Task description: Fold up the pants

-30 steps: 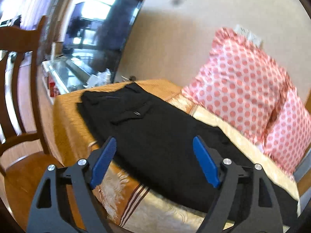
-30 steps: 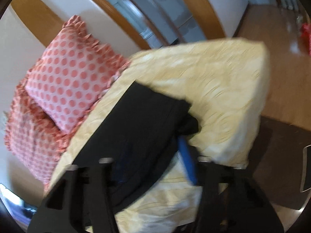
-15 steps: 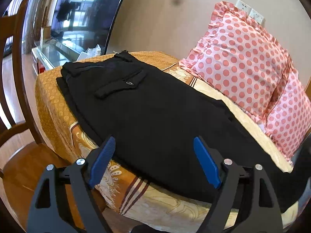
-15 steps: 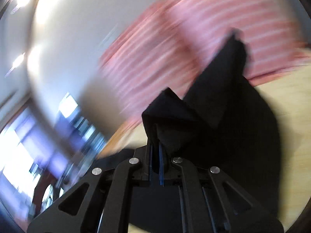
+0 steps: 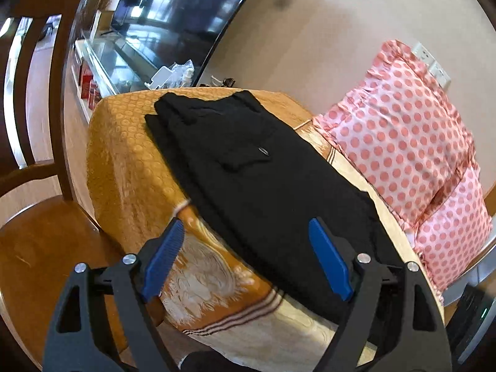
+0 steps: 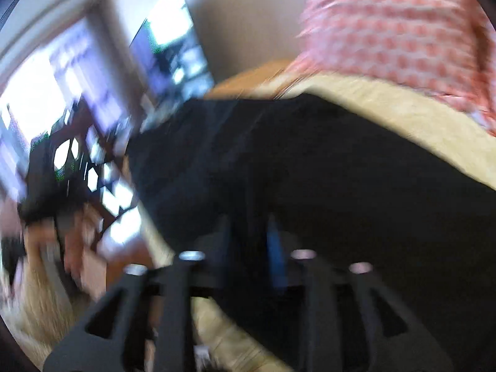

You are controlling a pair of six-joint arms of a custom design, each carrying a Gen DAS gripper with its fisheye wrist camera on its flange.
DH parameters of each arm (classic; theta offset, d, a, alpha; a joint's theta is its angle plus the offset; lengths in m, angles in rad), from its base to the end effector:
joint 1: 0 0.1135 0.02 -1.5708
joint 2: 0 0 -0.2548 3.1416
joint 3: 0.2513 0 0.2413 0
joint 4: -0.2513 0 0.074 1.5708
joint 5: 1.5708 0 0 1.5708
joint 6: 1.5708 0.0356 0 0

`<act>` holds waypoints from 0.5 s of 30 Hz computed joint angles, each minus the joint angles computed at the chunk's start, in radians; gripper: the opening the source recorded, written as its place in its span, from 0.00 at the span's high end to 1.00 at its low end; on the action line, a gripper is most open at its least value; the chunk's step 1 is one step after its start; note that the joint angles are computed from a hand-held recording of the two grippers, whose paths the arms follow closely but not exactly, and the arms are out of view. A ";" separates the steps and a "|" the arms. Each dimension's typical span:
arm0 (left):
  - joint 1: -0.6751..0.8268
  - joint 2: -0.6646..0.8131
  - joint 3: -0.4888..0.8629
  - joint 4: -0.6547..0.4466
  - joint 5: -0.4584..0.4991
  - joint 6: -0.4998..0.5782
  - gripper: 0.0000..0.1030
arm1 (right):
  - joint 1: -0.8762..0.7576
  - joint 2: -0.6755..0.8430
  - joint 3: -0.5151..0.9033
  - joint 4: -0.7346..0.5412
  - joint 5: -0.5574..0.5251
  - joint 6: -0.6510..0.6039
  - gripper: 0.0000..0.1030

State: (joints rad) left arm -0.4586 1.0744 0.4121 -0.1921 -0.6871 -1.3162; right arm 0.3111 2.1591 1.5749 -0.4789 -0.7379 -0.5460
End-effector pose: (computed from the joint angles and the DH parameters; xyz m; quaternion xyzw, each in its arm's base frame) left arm 0.1772 -0.0623 0.1646 -0.4740 0.7529 -0.0568 0.4530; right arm 0.4099 0.1569 0.1589 -0.4575 0.7835 0.3192 0.2735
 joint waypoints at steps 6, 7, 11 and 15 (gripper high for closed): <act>0.185 -0.089 -0.051 0.064 0.150 0.093 0.20 | -0.003 0.008 0.000 0.005 -0.031 -0.021 0.21; 0.207 -0.096 -0.054 0.068 0.168 0.105 0.20 | -0.009 0.027 0.018 -0.014 -0.028 -0.028 0.21; 0.349 -0.107 -0.061 0.101 0.283 0.148 0.20 | -0.015 0.007 -0.020 0.017 -0.040 -0.023 0.20; 0.453 -0.086 -0.050 0.125 0.373 0.187 0.21 | -0.021 0.003 -0.033 0.023 -0.052 -0.038 0.18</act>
